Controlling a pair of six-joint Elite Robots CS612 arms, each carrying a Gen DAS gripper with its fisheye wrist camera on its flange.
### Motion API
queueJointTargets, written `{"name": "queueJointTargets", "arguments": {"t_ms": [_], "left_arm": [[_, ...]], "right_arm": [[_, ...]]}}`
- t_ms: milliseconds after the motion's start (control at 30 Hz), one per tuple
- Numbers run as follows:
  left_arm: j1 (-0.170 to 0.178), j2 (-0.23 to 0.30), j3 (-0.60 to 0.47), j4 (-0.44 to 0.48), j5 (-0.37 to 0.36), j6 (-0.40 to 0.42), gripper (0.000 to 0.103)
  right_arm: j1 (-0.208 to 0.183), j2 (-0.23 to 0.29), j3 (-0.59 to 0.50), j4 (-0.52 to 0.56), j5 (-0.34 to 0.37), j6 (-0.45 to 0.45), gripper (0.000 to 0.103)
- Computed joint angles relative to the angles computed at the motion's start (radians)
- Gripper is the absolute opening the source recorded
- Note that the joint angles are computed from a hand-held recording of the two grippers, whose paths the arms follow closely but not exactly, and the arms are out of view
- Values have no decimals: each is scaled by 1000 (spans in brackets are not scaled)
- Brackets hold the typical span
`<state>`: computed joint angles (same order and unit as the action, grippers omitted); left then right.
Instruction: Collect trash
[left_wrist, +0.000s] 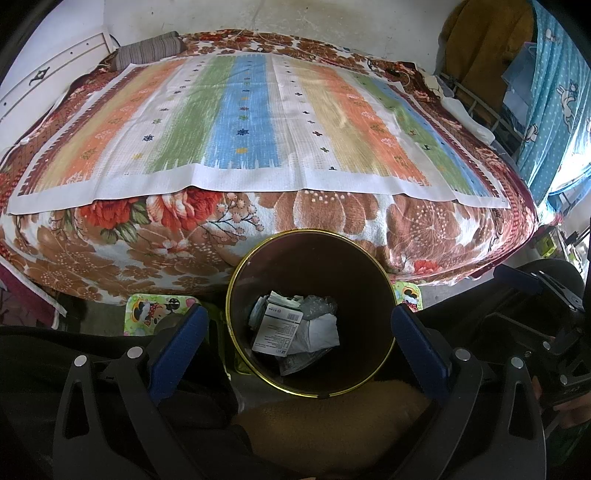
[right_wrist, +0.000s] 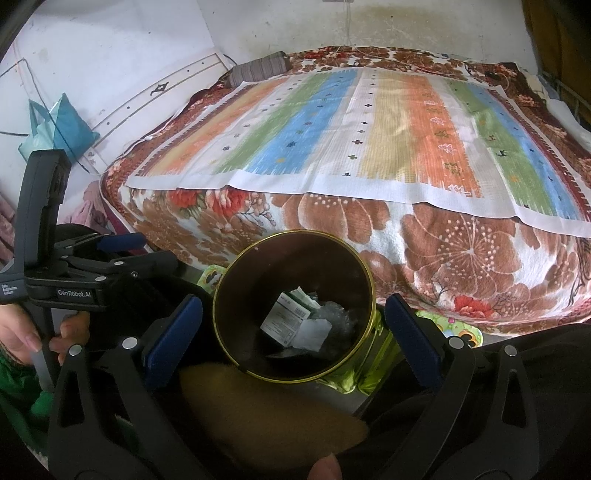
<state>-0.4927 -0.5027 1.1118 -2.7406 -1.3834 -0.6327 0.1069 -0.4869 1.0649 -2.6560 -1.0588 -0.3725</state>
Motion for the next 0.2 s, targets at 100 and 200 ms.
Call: {"name": "queueJointTargets", "arguments": {"t_ms": [100, 200], "left_arm": [[1, 4, -5, -6, -29, 4, 97], [-2, 4, -11, 13, -18, -14, 97]], "right_arm": [[1, 0, 1, -1, -2, 1, 94], [0, 0, -1, 0, 0, -1, 94]]}}
